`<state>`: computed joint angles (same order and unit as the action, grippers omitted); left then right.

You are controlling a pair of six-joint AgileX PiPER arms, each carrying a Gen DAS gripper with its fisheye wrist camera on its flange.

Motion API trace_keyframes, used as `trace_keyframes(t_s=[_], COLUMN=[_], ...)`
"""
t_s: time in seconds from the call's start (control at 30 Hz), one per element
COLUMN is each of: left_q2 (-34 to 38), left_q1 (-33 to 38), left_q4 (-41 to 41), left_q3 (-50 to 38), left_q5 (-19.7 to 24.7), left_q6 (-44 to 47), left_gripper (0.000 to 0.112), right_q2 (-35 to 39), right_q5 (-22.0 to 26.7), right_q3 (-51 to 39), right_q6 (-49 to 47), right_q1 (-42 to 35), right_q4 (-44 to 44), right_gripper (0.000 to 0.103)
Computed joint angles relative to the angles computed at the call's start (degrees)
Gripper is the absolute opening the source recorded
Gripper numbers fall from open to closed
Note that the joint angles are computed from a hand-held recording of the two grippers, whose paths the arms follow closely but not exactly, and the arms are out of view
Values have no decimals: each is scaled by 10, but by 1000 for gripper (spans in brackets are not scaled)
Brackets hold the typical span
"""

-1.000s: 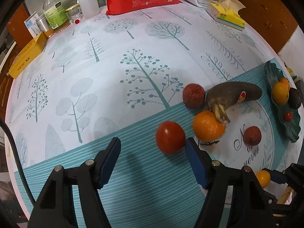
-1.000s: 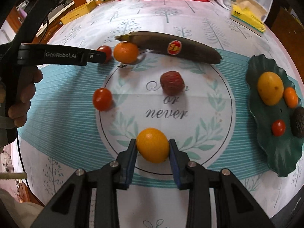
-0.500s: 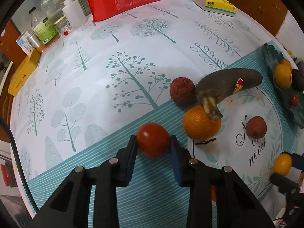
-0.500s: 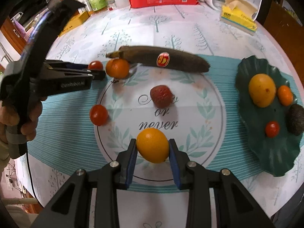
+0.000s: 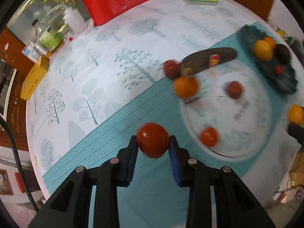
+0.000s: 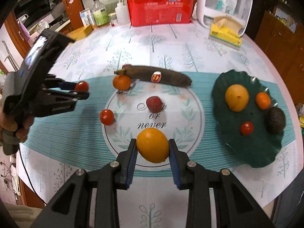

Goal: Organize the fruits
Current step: 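Carry the small orange fruit and red tomato over the green plate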

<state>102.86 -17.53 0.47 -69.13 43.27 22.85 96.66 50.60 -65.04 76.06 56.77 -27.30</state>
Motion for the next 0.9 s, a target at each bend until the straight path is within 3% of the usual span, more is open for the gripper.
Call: trace_keyframes(t_s=[0.17,0.4,0.67,0.9], left_q2=[-89,-117,-66,18], left_q1=[-48,-129,-241,-330], left_q4=[-53,-97,-34,26], left_q3=[20,-39,-149,-272], left_q5=[1,35,64,117], left_q6=[28,-5,-125,-233], left_gripper=[31,31,31,31], right_q2=[-30,-98,-213,-327], right_q5=[27,104,179,161], right_q3=[11,25,91,167], right_q6=[17,49,76,9], right_q1=[11,37,41,-47], right_q4=[-14,-57,-90,-83], right_gripper=[32,32,32,32])
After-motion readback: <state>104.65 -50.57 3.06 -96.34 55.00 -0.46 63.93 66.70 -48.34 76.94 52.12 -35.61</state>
